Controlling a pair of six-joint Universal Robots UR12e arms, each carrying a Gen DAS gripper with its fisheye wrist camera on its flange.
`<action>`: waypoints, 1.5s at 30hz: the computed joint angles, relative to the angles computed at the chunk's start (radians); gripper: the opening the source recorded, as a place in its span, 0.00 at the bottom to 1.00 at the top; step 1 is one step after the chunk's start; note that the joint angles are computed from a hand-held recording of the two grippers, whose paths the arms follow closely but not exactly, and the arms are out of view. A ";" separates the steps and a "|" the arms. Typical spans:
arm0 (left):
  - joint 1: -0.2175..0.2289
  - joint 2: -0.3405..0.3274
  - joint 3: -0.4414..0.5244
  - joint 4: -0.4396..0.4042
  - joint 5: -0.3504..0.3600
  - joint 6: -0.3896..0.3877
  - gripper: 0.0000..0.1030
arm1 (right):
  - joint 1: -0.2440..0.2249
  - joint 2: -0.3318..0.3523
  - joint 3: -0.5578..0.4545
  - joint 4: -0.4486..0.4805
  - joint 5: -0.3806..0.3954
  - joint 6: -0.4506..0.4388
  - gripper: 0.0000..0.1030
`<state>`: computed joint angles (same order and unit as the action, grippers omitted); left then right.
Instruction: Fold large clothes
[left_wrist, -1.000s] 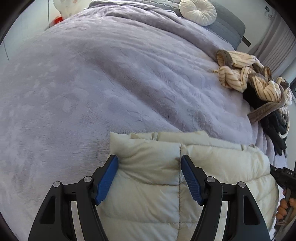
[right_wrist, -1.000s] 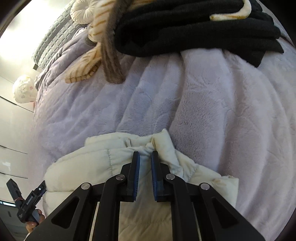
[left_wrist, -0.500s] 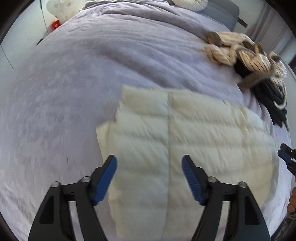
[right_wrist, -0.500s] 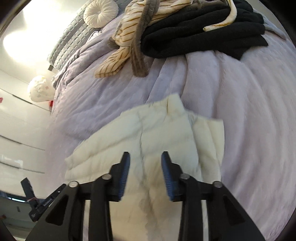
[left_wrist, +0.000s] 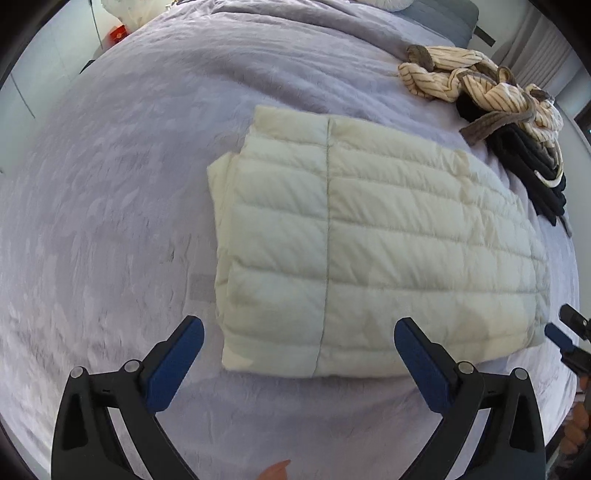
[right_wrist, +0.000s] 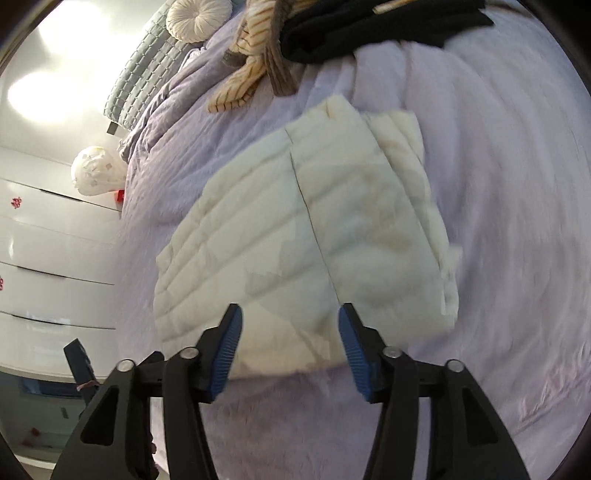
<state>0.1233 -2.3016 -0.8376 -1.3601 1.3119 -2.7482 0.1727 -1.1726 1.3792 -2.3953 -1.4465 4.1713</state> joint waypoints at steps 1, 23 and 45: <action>0.003 0.006 -0.011 0.000 -0.001 -0.004 1.00 | 0.002 -0.004 0.010 -0.006 0.004 0.012 0.62; 0.092 0.001 -0.101 -0.099 -0.360 -0.243 1.00 | -0.015 -0.025 0.225 -0.395 0.090 0.273 1.00; 0.049 -0.115 0.035 0.040 -0.298 -0.299 0.79 | -0.065 0.091 0.221 -0.730 0.132 0.475 0.84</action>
<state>0.1719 -2.4163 -0.8029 -1.3204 1.0140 -3.0472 0.1080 -1.0818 1.5998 -3.1250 -1.3148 4.6468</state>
